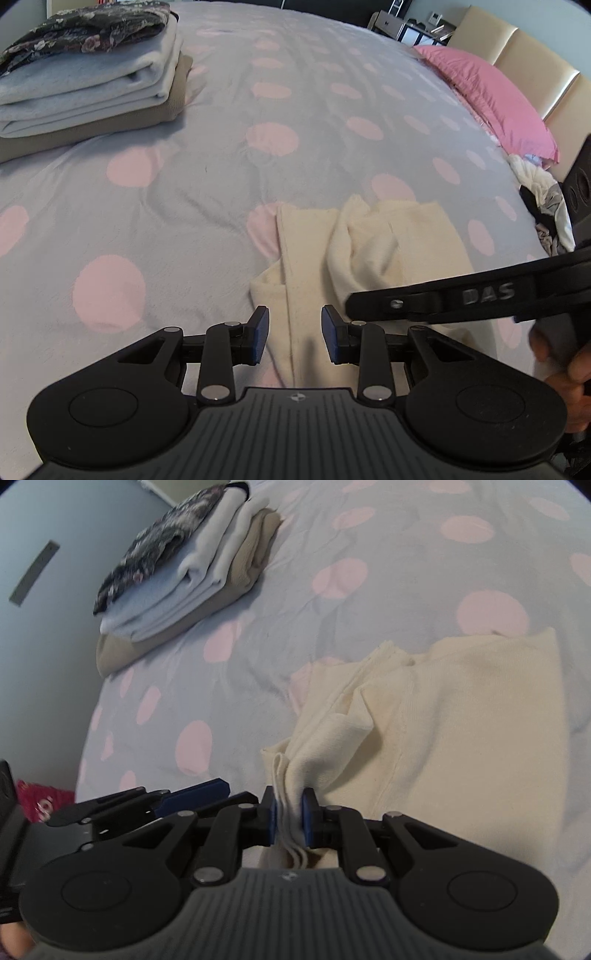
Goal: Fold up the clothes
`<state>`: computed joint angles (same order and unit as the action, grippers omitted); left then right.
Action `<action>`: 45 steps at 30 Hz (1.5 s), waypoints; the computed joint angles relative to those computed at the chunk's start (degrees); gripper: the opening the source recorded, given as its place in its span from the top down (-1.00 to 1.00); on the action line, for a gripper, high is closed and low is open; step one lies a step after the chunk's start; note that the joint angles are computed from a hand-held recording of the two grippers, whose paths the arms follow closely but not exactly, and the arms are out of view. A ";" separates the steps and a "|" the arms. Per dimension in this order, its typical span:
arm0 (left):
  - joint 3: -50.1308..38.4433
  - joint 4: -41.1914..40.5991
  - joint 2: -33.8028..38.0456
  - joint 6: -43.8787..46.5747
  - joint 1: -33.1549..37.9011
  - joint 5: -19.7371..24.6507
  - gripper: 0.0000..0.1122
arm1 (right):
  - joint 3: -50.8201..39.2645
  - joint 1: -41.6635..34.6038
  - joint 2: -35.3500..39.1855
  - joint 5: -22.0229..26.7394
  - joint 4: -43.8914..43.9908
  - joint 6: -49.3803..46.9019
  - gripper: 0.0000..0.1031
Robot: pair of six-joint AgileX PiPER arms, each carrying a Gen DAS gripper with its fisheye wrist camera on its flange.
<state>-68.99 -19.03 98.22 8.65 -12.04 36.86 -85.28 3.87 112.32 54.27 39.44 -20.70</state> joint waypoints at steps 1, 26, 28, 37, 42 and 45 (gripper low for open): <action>-0.07 0.68 0.15 -0.35 -0.10 0.17 0.49 | -0.26 0.58 0.40 -0.36 -0.49 0.34 0.70; 5.73 -21.49 -5.92 16.91 2.69 4.70 0.49 | 27.84 -14.78 -23.89 -6.17 4.70 -26.15 0.15; 5.62 -20.24 -5.22 15.55 1.41 4.64 0.49 | 31.86 -17.11 -26.75 -5.98 5.87 -31.28 0.02; 7.05 -17.57 -3.74 13.90 -0.53 4.55 0.80 | 46.81 -15.13 -35.37 -15.21 0.62 -42.27 -0.27; 12.50 -15.46 -9.87 10.32 -1.60 0.20 0.89 | 50.87 -12.23 -34.49 -24.53 -1.20 -42.58 -0.25; 15.58 -11.22 -12.69 4.58 -1.52 -0.42 0.89 | 51.74 -13.80 -34.26 -25.07 2.76 -45.96 0.00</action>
<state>-53.40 -30.25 85.53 13.23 -13.56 36.44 -33.53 -9.93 78.06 29.20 42.20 -66.66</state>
